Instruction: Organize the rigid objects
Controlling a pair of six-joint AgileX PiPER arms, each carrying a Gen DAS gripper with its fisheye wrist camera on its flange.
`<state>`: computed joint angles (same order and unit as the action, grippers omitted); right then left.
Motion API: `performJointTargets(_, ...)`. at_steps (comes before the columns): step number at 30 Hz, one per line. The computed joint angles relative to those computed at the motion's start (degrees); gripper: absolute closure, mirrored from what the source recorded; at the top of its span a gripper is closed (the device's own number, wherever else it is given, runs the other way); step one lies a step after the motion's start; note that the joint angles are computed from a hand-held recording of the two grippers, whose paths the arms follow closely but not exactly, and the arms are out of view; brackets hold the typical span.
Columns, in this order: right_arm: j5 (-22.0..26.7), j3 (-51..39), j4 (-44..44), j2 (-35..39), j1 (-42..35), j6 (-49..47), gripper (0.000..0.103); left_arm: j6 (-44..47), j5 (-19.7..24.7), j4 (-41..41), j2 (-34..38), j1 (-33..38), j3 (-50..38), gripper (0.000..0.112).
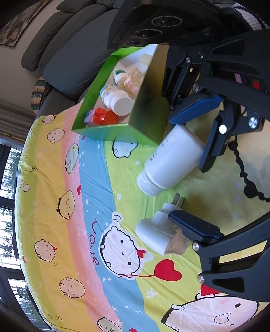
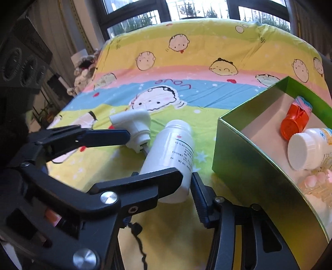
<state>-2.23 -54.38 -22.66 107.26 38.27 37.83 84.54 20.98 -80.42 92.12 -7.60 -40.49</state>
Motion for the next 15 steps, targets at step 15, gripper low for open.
performJointTargets(15,-15.3,13.6,-5.5,-10.0,-3.0,6.9,0.055,-7.4,-1.4,6.0,-5.5,-6.3,0.7,0.032)
